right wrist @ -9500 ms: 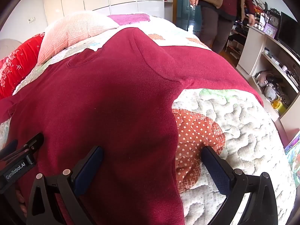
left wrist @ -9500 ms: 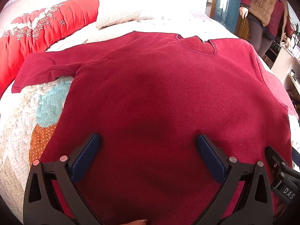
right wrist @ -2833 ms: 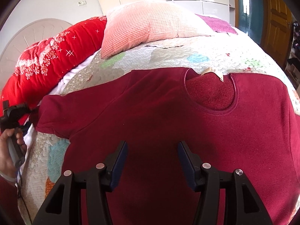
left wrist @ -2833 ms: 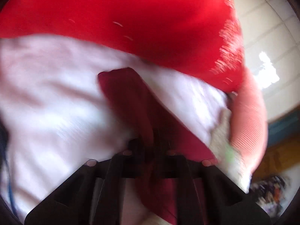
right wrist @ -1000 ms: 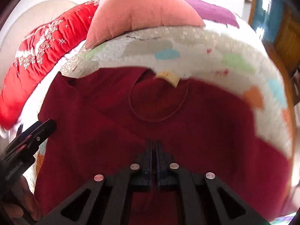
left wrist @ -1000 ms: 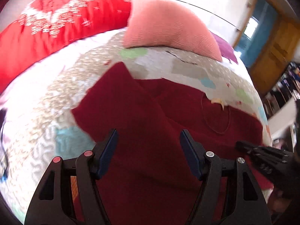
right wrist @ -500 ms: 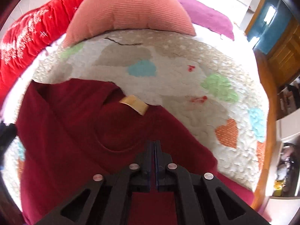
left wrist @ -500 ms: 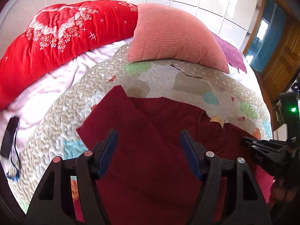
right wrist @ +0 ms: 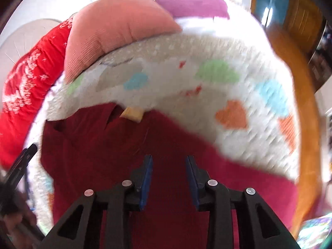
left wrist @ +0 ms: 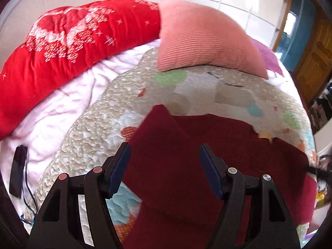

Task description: Fold small clothes

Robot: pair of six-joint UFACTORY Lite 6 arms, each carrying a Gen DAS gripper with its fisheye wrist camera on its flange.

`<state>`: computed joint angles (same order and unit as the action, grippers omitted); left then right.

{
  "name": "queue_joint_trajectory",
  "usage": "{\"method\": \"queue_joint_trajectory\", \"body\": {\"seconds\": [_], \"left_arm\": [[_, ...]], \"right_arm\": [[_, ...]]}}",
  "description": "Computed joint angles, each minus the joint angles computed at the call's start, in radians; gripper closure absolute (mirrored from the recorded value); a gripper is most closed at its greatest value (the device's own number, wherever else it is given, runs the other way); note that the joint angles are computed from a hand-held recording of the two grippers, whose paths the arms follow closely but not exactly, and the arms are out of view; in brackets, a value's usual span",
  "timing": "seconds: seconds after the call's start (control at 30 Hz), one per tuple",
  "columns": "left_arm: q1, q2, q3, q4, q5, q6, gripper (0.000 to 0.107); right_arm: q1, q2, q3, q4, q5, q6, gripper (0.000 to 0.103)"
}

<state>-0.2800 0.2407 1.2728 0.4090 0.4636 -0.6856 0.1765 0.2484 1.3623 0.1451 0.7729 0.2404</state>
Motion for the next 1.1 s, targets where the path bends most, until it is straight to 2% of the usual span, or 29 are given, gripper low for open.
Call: {"method": "queue_joint_trajectory", "body": {"seconds": [0.13,0.23,0.3,0.33,0.4,0.5,0.63,0.8,0.9,1.1], "left_arm": [[0.053,-0.001,-0.009,-0.062,-0.035,0.081,0.039],[0.067,0.023,0.013,-0.057,-0.010,0.100,0.039],[0.072,0.023,0.008,-0.046,-0.010,0.095,0.039],[0.075,0.022,0.005,-0.036,-0.012,0.089,0.039],[0.081,0.025,0.007,-0.018,-0.002,0.073,0.039],[0.099,0.017,0.005,-0.035,-0.015,0.086,0.039],[0.090,0.068,0.052,-0.041,-0.008,0.079,0.039],[0.041,0.171,0.134,0.007,0.023,0.024,0.039],[0.015,0.229,0.180,0.080,0.055,-0.030,0.039],[0.023,0.324,0.248,0.086,0.051,-0.022,0.039]], "right_arm": [[0.046,-0.042,-0.147,0.186,-0.051,-0.138,0.072],[0.135,-0.018,-0.207,0.147,-0.105,-0.114,0.075],[0.187,-0.019,-0.245,0.148,-0.162,-0.115,0.086],[0.210,-0.021,-0.253,0.111,-0.179,-0.087,0.099],[0.236,-0.026,-0.244,0.065,-0.183,-0.057,0.099],[0.188,-0.110,-0.242,0.078,-0.195,-0.074,0.099],[0.134,-0.154,-0.189,-0.162,-0.185,0.108,0.099],[0.063,-0.048,-0.191,-0.018,-0.181,-0.039,0.099],[0.067,-0.009,-0.162,-0.117,-0.105,0.022,0.099],[0.009,-0.213,-0.261,-0.162,-0.129,0.132,0.098]]}}
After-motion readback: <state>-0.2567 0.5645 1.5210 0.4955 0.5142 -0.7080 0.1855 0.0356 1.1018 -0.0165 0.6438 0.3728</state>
